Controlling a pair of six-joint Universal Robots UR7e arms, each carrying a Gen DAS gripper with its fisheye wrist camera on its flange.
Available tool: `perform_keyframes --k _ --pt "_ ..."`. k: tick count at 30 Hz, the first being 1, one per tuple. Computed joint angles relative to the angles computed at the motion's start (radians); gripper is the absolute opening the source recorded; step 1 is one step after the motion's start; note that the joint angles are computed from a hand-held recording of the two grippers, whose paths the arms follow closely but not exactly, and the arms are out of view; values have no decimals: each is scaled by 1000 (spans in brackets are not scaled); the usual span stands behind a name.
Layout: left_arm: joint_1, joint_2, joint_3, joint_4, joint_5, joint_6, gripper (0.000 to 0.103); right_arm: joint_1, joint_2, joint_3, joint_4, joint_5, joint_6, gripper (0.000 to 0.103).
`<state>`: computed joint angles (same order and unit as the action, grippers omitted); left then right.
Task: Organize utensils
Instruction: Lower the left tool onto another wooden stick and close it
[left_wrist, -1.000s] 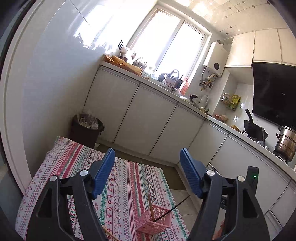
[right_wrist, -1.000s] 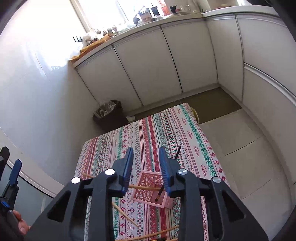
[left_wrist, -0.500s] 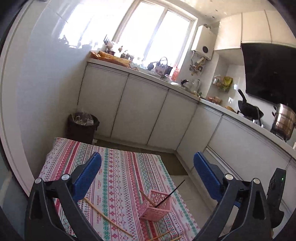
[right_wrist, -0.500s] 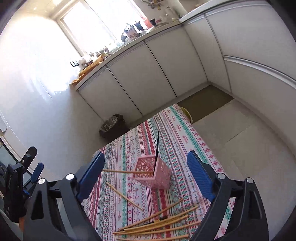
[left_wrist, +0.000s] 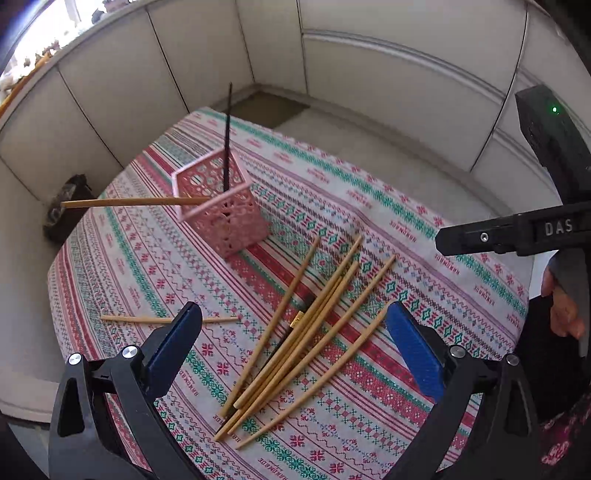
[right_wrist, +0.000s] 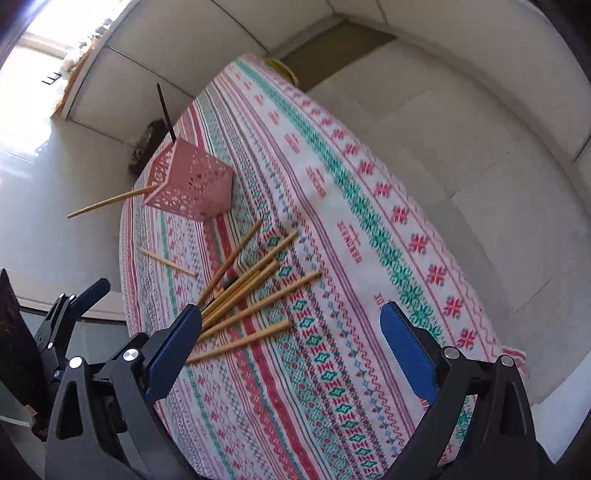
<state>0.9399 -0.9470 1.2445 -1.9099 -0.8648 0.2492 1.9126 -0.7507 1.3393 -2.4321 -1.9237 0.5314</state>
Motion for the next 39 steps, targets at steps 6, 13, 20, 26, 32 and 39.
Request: perform_keyframes --k 6,13,20,26,32,39 --pt "32 171 -250 304 20 -159 95 -30 -5 2 77 88 62 94" --pt "54 318 -428 455 56 -228 51 -52 -33 34 32 148 86 94" --pt "83 387 -533 537 44 -242 37 -58 -51 39 41 166 80 94" --pt "106 417 -598 563 -5 -224 24 -63 -52 40 41 188 88 94" --pt "112 341 -448 401 -16 -210 13 -66 -36 17 71 198 103 94" --pt "101 141 -141 64 -15 -255 12 -83 0 -5 107 308 152 94"
